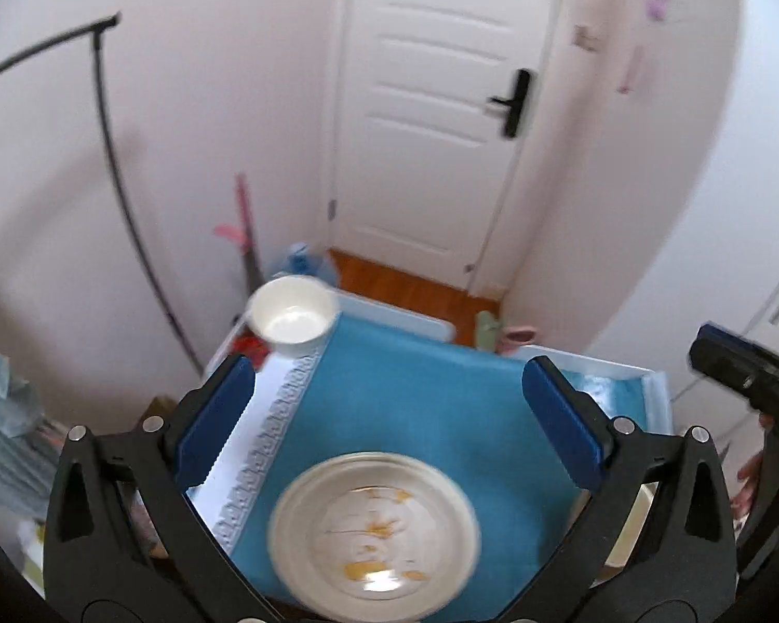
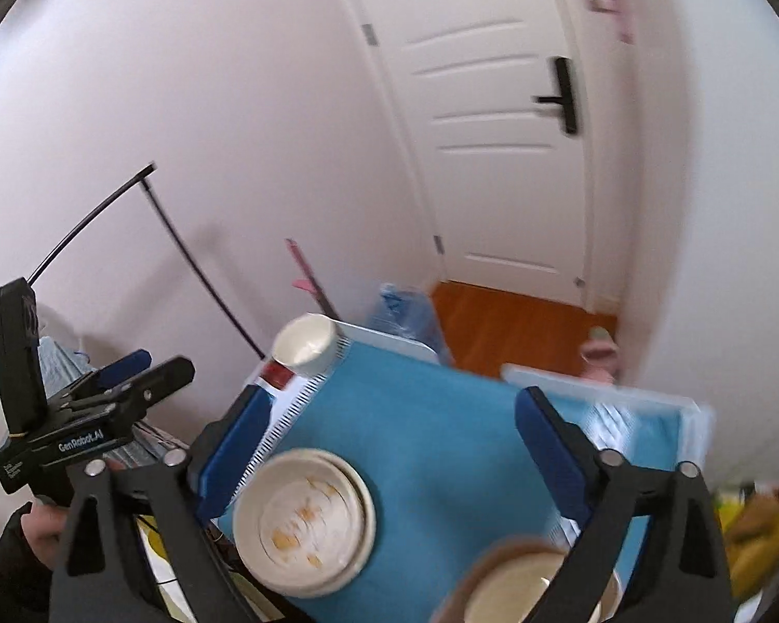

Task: Organize plates and bowls
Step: 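Move both grippers to the small white bowl and grasp its rim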

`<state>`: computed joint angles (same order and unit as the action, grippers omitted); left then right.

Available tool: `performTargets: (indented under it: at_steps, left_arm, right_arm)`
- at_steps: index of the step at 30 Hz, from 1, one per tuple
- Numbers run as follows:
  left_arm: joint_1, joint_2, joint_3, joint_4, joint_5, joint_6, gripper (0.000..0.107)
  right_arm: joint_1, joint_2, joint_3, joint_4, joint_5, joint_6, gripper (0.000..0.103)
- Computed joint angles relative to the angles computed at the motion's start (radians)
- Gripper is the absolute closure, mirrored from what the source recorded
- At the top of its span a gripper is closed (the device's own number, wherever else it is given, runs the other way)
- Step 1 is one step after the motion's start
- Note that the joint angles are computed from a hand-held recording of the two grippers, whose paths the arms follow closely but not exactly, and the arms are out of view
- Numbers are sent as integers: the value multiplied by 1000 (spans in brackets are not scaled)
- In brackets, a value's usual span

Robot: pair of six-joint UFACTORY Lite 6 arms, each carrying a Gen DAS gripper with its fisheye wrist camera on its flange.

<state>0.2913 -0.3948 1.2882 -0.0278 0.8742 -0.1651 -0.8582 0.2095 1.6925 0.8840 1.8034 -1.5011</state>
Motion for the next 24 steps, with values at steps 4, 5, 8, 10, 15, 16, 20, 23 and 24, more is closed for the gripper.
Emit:
performTargets:
  at_steps: [4, 5, 8, 10, 15, 16, 20, 23, 24]
  left_arm:
    - [295, 117, 13, -281, 12, 288, 4]
    - [352, 156, 15, -342, 16, 330, 4]
    - [500, 334, 56, -493, 38, 415, 4]
    - [539, 488, 126, -520, 28, 425, 5]
    - [534, 804, 285, -542, -25, 436, 10]
    - [532, 848, 308, -552, -32, 440, 16]
    - [508, 1098, 474, -582, -40, 443, 36]
    - [483, 1228, 585, -584, -36, 444, 52]
    - [477, 1250, 603, -584, -39, 447, 57]
  right_arm:
    - [250, -71, -89, 7, -132, 97, 1]
    - [322, -78, -103, -2, -177, 119, 1]
    - [590, -49, -83, -120, -341, 232, 1]
    - [701, -21, -89, -136, -451, 294, 1]
    - [973, 128, -54, -236, -692, 426, 1]
    - [1013, 165, -44, -261, -719, 446, 1]
    - [1128, 364, 37, -339, -766, 565, 1]
    - [1170, 477, 84, -344, -780, 583, 17]
    - [1181, 519, 113, -352, -770, 595, 31]
